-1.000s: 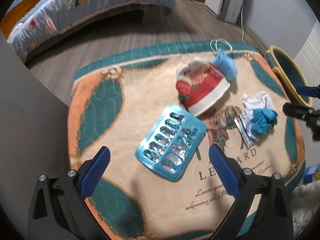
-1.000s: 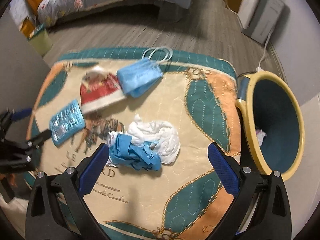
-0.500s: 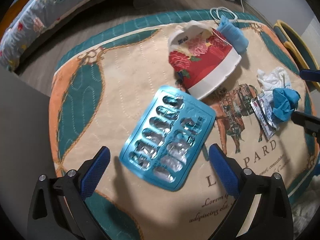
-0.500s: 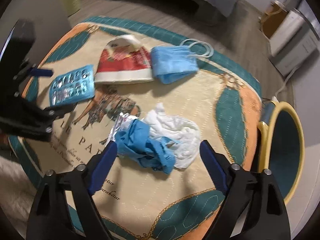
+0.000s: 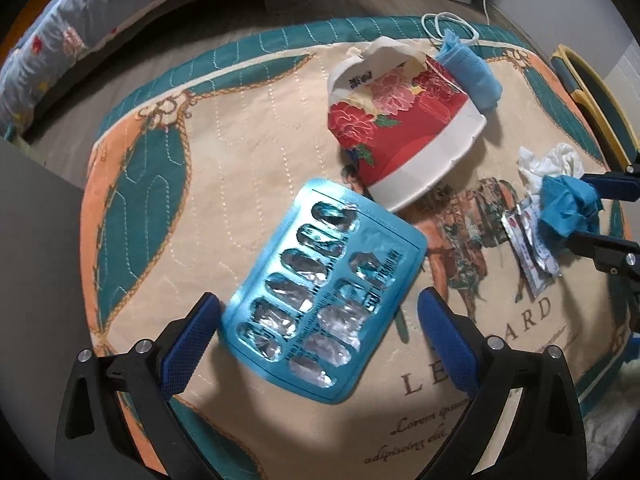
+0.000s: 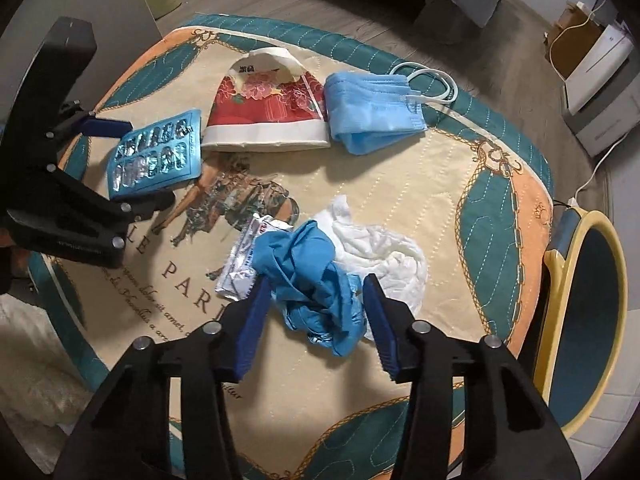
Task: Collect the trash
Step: 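Grasp the blue glove with the right tool while the left tool grasps the blue blister pack, then carry the blue glove and blister pack over the bin with both tools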
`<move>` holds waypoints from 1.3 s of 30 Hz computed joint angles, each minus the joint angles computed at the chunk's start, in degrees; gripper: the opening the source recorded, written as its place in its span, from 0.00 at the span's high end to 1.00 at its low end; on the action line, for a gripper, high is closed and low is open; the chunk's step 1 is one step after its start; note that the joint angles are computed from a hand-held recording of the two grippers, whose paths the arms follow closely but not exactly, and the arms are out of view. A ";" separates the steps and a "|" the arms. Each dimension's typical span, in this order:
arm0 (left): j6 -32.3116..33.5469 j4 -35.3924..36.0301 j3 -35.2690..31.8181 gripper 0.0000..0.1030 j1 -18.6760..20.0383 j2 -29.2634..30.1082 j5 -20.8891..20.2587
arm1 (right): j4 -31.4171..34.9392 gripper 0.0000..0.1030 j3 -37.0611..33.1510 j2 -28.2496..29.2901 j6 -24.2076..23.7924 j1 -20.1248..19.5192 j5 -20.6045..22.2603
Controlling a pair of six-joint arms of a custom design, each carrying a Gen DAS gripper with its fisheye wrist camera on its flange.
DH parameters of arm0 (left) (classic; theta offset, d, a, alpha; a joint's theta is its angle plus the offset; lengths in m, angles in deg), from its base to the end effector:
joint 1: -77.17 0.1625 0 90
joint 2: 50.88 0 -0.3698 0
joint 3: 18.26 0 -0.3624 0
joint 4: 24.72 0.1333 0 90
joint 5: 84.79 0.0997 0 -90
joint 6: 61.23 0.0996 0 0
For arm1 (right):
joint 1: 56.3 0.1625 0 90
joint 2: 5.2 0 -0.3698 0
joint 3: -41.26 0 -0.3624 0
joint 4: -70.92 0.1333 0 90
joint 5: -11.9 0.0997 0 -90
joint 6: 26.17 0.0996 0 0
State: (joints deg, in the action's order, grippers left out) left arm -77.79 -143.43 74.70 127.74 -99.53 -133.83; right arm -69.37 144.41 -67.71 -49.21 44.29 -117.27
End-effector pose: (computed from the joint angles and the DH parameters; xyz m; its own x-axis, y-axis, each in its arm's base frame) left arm -0.2146 -0.5737 0.0877 -0.6261 0.3782 -0.6818 0.4520 0.8886 0.0778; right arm 0.1715 -0.5345 0.1951 -0.6483 -0.4146 0.6386 -0.4726 0.8767 0.0894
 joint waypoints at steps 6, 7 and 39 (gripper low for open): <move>1.05 0.00 0.70 0.06 -0.08 -0.33 -1.06 | 0.35 0.67 -0.56 -0.19 2.07 0.26 0.62; 0.72 0.25 0.83 0.07 -0.48 -0.41 -1.12 | 0.33 0.68 -0.56 -0.22 2.42 0.28 0.45; 8.94 -6.61 -0.20 0.32 -5.23 -0.85 -2.71 | -1.54 0.78 -3.66 -4.72 10.53 -1.06 7.29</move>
State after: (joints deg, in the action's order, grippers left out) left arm -68.85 -150.03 74.51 122.51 -100.37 -136.54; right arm -70.92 140.75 -72.43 -38.68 43.23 -109.98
